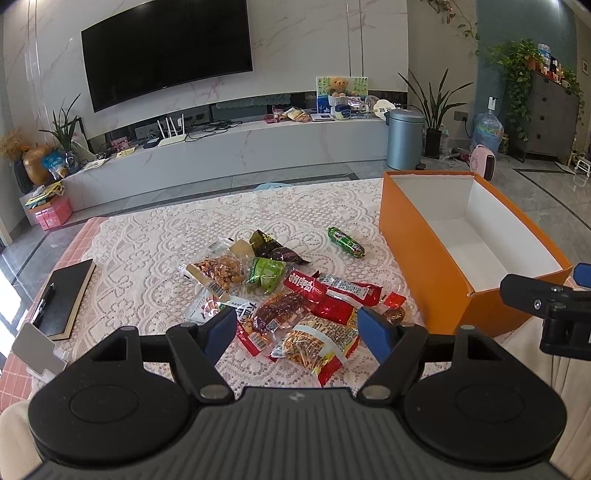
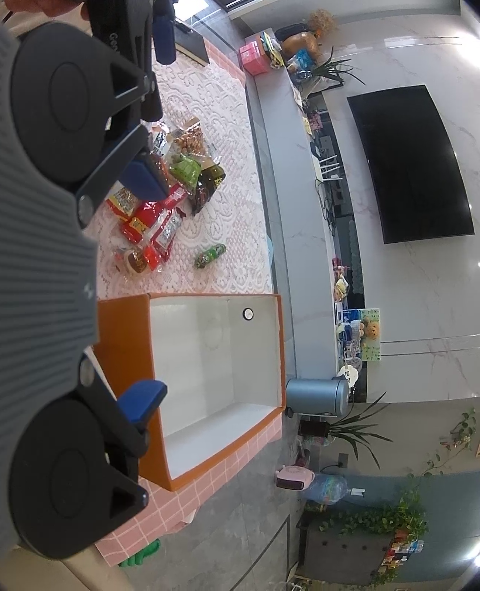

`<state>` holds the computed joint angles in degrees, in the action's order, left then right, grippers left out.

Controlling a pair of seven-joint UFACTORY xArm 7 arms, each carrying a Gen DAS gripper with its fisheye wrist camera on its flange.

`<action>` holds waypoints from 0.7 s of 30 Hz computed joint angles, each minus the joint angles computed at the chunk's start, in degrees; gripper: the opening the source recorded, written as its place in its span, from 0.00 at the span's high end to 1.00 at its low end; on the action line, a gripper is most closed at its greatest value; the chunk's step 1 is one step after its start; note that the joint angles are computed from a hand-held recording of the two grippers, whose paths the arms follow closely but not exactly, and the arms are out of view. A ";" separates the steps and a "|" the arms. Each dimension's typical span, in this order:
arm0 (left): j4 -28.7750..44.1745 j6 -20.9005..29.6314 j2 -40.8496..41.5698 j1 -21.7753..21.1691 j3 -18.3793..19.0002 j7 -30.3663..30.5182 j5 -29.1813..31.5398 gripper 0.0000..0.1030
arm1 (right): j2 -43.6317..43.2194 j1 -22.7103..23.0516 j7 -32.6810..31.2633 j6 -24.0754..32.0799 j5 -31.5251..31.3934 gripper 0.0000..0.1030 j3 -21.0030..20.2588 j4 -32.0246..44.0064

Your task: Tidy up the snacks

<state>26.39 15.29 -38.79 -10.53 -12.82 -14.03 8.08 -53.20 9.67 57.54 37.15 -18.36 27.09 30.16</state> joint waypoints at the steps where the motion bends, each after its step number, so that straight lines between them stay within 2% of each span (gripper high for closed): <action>1: -0.01 0.02 -0.04 -0.01 0.04 -0.02 -0.01 0.15 | 0.02 0.02 0.04 0.08 0.01 0.03 0.03 0.03; 21: -0.08 0.15 -0.21 -0.40 -0.06 -0.48 -0.30 0.15 | 0.24 0.16 0.92 0.81 0.27 0.03 -0.23 -0.14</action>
<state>26.31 15.45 -39.01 -10.94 -12.88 -14.51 7.78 -52.96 9.83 58.46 37.96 -18.09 26.85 30.02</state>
